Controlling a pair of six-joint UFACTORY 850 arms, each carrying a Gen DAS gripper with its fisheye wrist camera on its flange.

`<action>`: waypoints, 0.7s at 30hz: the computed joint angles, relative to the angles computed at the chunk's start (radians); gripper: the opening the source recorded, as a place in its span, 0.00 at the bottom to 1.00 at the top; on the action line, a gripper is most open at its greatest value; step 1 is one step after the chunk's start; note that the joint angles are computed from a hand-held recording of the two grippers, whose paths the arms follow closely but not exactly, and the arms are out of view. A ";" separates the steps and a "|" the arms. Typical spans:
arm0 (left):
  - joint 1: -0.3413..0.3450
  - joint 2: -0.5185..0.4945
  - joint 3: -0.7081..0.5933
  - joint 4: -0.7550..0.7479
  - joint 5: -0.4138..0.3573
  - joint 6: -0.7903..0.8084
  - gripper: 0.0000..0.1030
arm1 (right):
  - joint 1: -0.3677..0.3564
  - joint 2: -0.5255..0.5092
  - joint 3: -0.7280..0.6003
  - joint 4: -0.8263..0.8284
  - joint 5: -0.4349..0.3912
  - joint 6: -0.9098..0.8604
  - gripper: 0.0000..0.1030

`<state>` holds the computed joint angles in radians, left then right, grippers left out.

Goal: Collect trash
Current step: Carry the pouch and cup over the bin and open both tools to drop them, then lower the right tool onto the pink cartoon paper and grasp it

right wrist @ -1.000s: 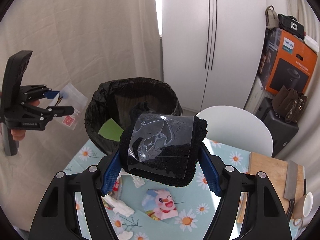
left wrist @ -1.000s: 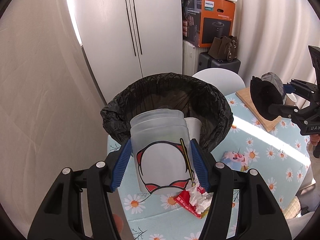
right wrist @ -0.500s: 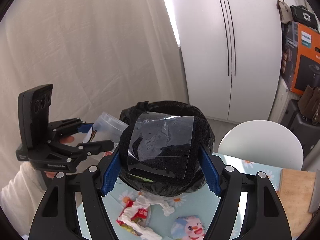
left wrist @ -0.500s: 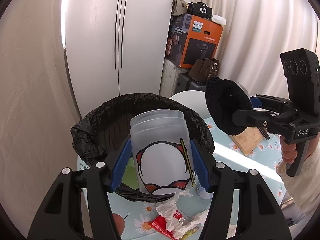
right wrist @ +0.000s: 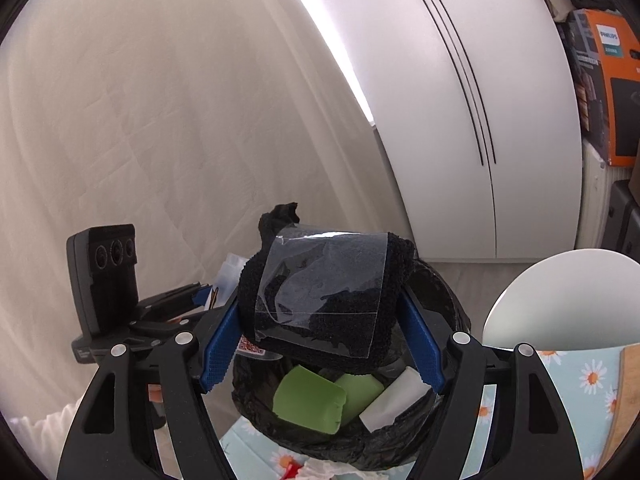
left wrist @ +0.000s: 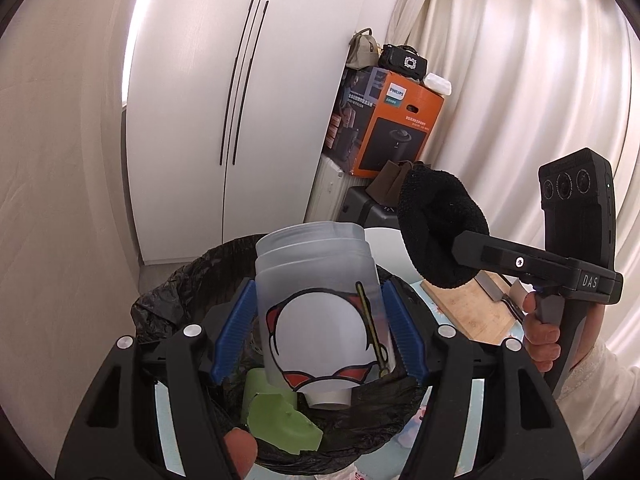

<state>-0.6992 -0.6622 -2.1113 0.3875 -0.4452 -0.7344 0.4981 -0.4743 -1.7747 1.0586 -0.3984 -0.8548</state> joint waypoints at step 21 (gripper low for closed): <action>-0.097 0.135 0.180 0.315 -0.243 -0.321 0.94 | 0.000 0.201 0.226 -0.274 0.155 0.202 0.90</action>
<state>-0.7963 -0.5273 -1.9317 0.7020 -0.6885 -1.0551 0.4982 -0.2734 -1.5482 0.7842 -0.2433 -0.6530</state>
